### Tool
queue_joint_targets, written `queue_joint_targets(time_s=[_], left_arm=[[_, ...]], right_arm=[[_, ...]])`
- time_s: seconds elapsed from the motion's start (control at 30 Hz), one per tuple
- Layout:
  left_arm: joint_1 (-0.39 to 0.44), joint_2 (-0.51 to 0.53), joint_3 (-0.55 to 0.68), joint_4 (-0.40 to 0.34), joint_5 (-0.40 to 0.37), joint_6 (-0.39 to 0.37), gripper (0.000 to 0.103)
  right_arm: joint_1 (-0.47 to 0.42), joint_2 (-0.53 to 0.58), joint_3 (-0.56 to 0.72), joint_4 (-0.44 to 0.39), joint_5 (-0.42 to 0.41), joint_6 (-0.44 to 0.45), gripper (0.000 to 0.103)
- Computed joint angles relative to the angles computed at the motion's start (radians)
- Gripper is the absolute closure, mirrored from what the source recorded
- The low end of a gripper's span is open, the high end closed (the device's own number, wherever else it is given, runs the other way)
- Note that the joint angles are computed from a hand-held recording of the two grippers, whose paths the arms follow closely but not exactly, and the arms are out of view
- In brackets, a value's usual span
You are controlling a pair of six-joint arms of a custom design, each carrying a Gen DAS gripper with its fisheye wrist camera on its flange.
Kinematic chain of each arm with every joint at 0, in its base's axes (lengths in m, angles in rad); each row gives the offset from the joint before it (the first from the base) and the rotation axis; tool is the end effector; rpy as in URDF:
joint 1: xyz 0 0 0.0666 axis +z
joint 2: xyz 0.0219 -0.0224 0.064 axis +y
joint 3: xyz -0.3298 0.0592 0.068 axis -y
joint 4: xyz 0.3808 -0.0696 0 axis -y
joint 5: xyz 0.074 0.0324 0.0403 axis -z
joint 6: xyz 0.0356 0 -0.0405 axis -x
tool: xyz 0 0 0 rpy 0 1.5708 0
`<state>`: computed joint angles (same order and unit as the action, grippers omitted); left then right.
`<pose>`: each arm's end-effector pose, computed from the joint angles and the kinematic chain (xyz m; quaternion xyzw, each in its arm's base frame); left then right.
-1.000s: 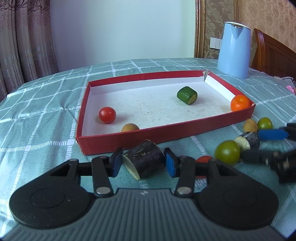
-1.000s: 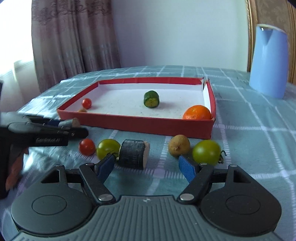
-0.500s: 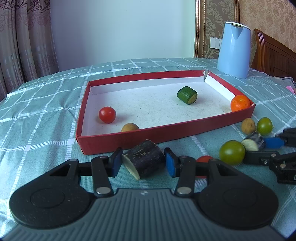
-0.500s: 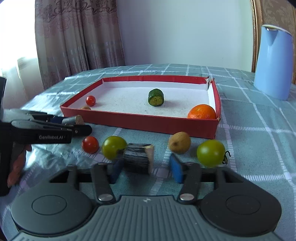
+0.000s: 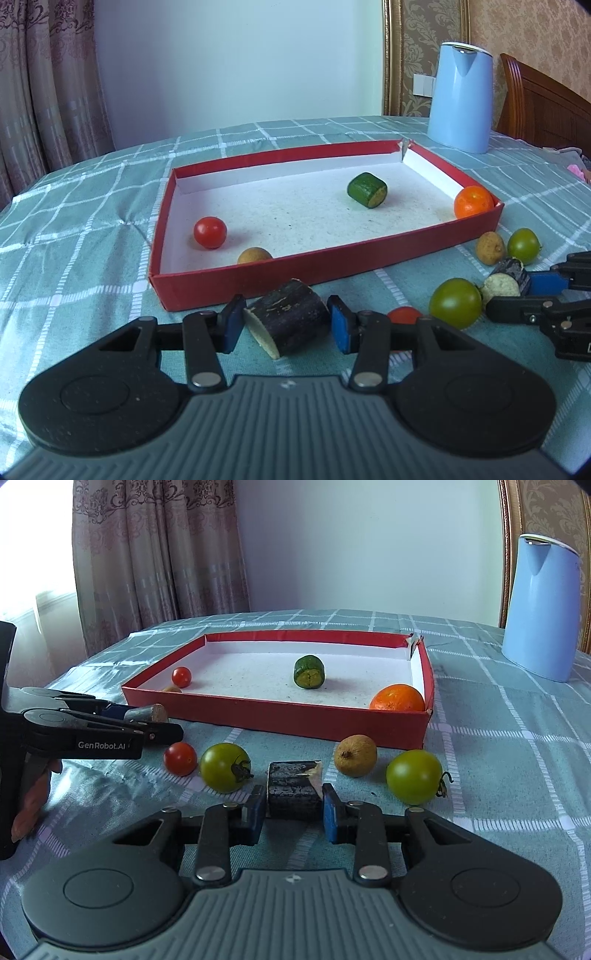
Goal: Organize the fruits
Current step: 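Grasp the dark eggplant slice with the left gripper while the right grasps another eggplant slice, then carry both eggplant slices toward the red tray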
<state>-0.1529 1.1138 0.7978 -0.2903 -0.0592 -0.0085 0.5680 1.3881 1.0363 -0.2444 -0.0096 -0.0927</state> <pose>0.3850 -0.0576 0.2756 0.0577 0.8838 -0.0073 0.4643 0.4021 0.2565 0.2743 -0.2102 0.8582 0.1559 0.4415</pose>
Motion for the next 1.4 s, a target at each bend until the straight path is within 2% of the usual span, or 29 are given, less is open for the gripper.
queue_joint_targets(time_s=[0.2,0.43,0.57,0.73,0.97,1.2,1.4], left_arm=[[-0.007,-0.069,-0.070,0.115,-0.015,-0.007,0.059],[0.011,-0.009,-0.007,0.009,-0.034,0.048,0.059],[0.015,0.008,0.010,-0.021,-0.063,0.077,0.059],[0.011,0.000,0.005,-0.024,-0.095,0.088,0.059],[0.007,0.002,0.007,-0.026,-0.117,0.092,0.059],[0.006,0.002,0.007,-0.027,-0.117,0.093,0.059],[0.007,-0.002,0.004,-0.023,-0.116,0.094,0.059]], right_arm=[[0.005,-0.002,-0.004,0.004,0.011,0.001,0.072],[0.010,-0.007,-0.013,0.011,0.024,0.004,0.072],[0.010,-0.010,-0.016,0.014,0.030,0.009,0.072],[0.016,-0.018,-0.024,0.026,0.056,-0.007,0.072],[0.028,-0.035,-0.029,0.052,0.092,0.038,0.072],[0.027,-0.026,0.017,0.057,0.119,0.075,0.072],[0.018,0.025,0.086,0.056,0.150,0.104,0.072]])
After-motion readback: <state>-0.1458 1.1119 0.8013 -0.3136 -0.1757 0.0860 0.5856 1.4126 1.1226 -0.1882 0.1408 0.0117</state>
